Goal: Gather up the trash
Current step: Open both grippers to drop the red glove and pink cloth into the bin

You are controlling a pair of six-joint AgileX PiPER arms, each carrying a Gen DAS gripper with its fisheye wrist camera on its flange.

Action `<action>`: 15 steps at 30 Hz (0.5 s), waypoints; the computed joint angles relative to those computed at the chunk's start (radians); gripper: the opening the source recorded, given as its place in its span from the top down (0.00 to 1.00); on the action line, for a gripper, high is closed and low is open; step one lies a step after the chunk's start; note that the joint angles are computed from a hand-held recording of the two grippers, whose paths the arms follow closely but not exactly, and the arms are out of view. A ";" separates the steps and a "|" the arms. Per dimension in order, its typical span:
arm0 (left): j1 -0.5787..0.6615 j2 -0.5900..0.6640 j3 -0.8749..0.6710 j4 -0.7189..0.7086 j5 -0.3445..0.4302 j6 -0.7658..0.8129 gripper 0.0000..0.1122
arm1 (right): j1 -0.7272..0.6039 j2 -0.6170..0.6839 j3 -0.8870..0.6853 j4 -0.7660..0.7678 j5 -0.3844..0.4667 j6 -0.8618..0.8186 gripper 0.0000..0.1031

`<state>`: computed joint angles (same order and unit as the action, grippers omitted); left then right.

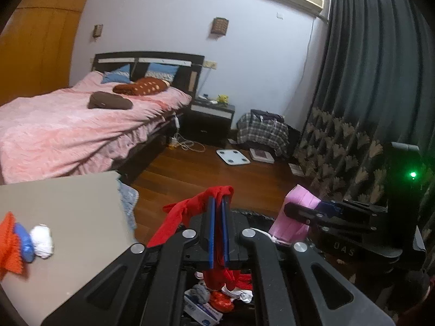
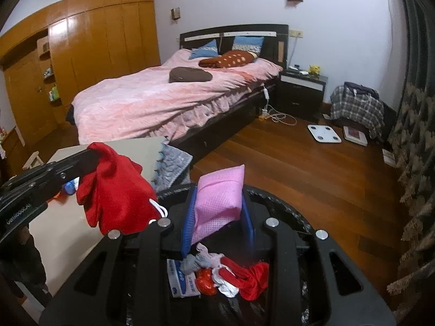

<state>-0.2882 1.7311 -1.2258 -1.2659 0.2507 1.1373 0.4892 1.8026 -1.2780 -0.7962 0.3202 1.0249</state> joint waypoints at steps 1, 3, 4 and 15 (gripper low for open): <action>-0.004 0.012 -0.007 0.003 0.004 -0.005 0.96 | -0.006 0.000 0.008 0.001 -0.005 0.000 0.72; -0.012 0.039 -0.020 0.002 0.007 -0.005 0.96 | -0.013 0.003 0.025 -0.014 -0.013 0.024 0.72; -0.014 0.051 -0.024 0.002 0.009 -0.004 0.96 | -0.015 0.008 0.025 -0.012 -0.013 0.025 0.71; 0.024 0.113 -0.028 0.154 0.047 -0.149 0.61 | -0.005 0.045 0.040 -0.154 0.020 0.182 0.36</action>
<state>-0.2643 1.8441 -1.2540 -1.1121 0.2972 0.9883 0.4847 1.8480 -1.2380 -0.9502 0.3406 1.2071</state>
